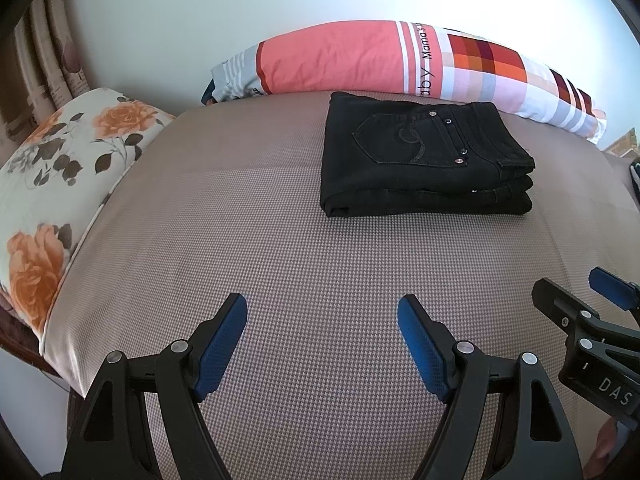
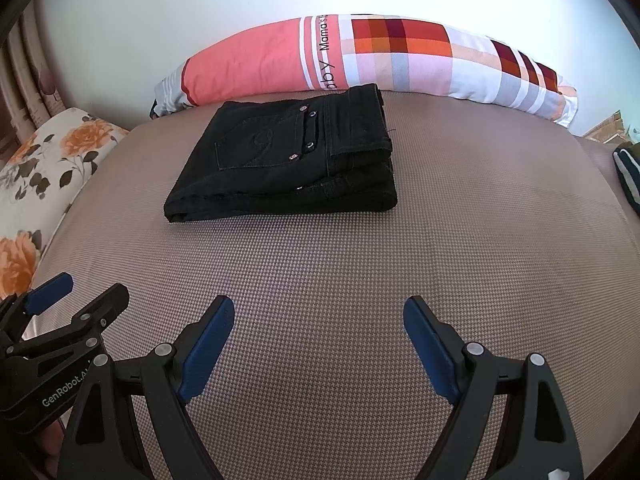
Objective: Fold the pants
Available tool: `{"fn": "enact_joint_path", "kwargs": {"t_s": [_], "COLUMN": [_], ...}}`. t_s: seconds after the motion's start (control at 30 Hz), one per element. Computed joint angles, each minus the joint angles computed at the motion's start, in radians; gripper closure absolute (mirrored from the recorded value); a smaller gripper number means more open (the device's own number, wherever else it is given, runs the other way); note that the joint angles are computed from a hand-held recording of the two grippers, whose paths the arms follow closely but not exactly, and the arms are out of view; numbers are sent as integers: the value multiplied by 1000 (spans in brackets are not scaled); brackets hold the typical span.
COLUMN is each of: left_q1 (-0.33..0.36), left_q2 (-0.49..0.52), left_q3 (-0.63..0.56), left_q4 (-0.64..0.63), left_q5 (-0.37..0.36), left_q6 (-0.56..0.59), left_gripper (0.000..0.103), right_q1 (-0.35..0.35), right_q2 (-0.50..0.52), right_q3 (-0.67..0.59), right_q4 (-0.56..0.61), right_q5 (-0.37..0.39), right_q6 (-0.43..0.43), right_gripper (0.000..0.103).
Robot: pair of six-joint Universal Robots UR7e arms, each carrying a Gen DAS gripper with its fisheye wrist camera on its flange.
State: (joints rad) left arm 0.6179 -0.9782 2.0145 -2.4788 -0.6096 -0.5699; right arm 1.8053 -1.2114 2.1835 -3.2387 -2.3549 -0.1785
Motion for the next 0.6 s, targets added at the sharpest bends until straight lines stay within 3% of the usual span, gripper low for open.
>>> {"fn": "enact_joint_path", "kwargs": {"t_s": [0.6], "left_q1": [12], "left_q2": [9], "left_q3": [-16], "left_q4": [-9], "left_q5": [-24], "left_q6": [40], "left_gripper": [25], "right_q1": [-5], "right_q2": [6], "right_q3": [-1], "right_q4": [-6], "right_q5": [-1], "right_q6": [-1], "right_gripper": [18]}}
